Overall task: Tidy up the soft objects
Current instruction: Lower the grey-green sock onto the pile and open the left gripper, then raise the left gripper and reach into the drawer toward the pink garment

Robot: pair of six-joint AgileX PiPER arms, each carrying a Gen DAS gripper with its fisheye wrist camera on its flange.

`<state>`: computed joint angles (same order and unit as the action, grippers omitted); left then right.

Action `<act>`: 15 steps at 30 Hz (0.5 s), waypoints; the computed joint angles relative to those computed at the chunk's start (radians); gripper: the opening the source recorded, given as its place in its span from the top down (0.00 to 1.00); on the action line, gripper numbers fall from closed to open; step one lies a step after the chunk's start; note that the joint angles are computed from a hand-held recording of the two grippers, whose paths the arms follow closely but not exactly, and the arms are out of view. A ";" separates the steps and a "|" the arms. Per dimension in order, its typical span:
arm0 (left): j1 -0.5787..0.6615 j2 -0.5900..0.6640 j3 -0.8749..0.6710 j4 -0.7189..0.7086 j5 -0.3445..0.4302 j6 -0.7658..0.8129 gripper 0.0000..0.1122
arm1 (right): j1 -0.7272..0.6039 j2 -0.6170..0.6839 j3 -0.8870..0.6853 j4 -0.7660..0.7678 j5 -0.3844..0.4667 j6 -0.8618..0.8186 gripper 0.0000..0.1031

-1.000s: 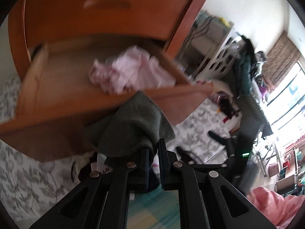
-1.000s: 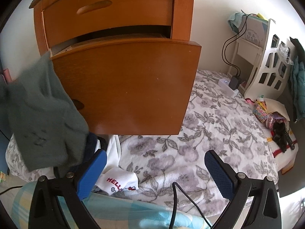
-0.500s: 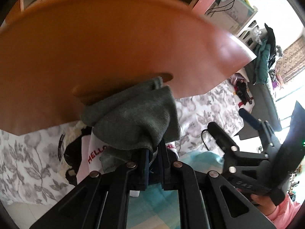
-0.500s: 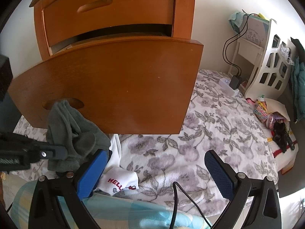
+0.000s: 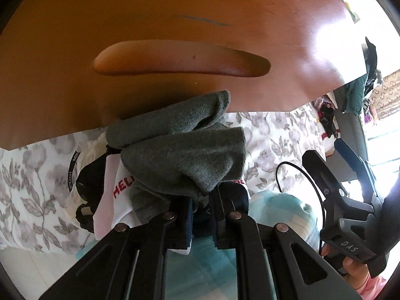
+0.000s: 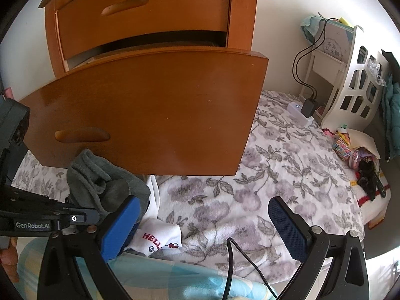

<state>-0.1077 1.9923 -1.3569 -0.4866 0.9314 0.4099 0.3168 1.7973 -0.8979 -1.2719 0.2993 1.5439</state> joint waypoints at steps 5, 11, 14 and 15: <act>0.008 -0.001 -0.015 0.002 0.027 -0.021 0.80 | -0.001 0.000 -0.001 0.003 0.000 -0.004 0.00; 0.021 -0.046 0.000 -0.013 0.048 0.001 0.60 | -0.001 -0.001 0.000 0.004 -0.001 -0.005 0.00; 0.032 -0.075 0.010 -0.006 0.061 0.008 0.56 | -0.001 0.000 -0.001 0.004 0.000 -0.005 0.00; 0.045 -0.090 0.019 -0.008 0.067 0.023 0.56 | -0.001 0.000 -0.001 0.004 0.000 -0.005 0.00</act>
<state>-0.0627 1.9018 -1.3381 -0.4945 0.9987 0.4332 0.3156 1.7973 -0.8987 -1.2682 0.2992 1.5393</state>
